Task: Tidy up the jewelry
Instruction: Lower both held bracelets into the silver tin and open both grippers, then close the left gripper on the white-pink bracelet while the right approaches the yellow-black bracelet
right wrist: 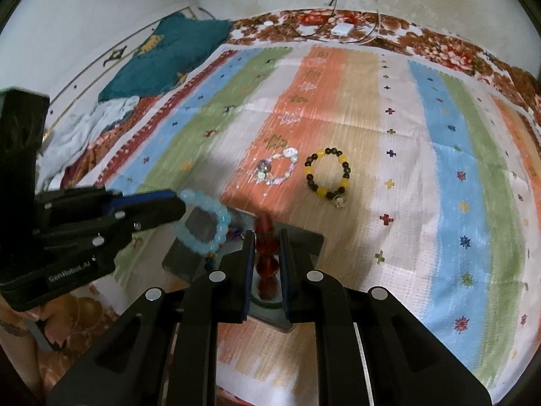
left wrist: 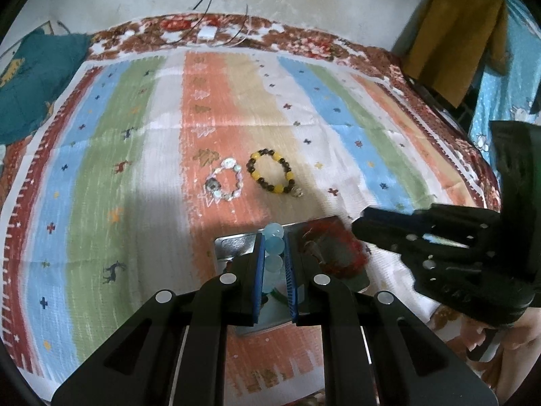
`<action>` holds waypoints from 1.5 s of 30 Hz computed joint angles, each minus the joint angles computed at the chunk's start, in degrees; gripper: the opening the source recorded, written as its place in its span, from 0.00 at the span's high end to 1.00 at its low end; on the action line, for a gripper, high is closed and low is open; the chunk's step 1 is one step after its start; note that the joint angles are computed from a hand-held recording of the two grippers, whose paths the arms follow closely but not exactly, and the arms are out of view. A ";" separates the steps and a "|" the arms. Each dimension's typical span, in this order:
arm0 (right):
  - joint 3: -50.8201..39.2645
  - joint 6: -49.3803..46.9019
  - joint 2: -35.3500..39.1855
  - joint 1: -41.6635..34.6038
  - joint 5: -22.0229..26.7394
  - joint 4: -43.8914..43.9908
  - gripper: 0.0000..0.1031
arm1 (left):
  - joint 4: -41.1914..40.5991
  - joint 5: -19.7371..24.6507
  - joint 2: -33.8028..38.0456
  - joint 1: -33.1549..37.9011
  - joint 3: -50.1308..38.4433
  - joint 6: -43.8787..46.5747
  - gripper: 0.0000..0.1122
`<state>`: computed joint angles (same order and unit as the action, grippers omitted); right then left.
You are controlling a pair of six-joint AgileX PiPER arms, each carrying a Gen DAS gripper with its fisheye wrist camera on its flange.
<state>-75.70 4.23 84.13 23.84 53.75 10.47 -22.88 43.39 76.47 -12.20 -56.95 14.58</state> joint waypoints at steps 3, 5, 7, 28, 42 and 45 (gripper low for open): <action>0.11 2.09 -0.41 -0.97 -0.92 -1.92 0.42 | 3.30 -1.30 0.43 0.73 0.00 -3.84 0.70; 0.10 2.81 -0.31 -2.11 -1.03 -2.10 0.42 | 2.37 -1.45 0.60 2.80 -0.24 -3.79 0.64; -0.13 2.63 0.20 -3.50 -0.80 -1.19 0.40 | 2.78 -1.71 0.94 4.01 -0.52 -4.61 0.60; -7.70 2.67 10.90 -6.57 1.08 -2.64 0.34 | 4.89 -3.23 12.68 5.56 -7.22 -5.90 0.39; -12.54 3.18 18.08 -6.50 2.06 -5.00 0.34 | 5.15 -2.74 20.84 6.16 -13.14 -6.00 0.38; -13.74 3.04 19.45 -6.57 2.44 -4.92 0.34 | 5.46 -2.35 22.80 6.13 -14.67 -6.37 0.38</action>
